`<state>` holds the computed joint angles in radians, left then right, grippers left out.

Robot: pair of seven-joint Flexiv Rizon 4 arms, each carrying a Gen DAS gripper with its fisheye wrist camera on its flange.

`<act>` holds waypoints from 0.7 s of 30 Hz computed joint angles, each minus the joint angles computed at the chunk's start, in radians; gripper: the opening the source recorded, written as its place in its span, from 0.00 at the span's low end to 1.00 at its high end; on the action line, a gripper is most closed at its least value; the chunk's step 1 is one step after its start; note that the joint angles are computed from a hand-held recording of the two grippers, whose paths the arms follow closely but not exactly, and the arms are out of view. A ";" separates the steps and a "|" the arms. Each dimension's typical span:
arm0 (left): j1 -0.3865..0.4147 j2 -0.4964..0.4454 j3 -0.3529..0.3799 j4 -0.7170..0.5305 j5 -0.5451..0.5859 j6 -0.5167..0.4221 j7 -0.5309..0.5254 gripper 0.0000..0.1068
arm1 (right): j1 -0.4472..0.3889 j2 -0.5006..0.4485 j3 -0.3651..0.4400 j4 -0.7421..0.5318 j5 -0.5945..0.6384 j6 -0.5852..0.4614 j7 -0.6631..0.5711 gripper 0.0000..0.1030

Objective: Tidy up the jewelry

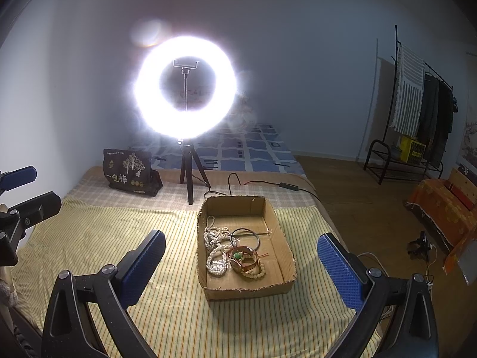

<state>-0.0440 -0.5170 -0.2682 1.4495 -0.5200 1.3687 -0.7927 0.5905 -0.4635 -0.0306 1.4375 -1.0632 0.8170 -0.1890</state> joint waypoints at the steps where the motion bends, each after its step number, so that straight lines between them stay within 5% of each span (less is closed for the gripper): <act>1: 0.000 0.002 0.000 0.002 0.001 -0.002 -0.001 0.96 | 0.000 0.000 0.000 0.000 0.000 -0.001 0.001 1.00; 21: 0.000 -0.008 -0.006 0.000 0.011 0.038 -0.010 0.96 | -0.002 0.003 0.003 0.003 0.009 0.005 -0.014 1.00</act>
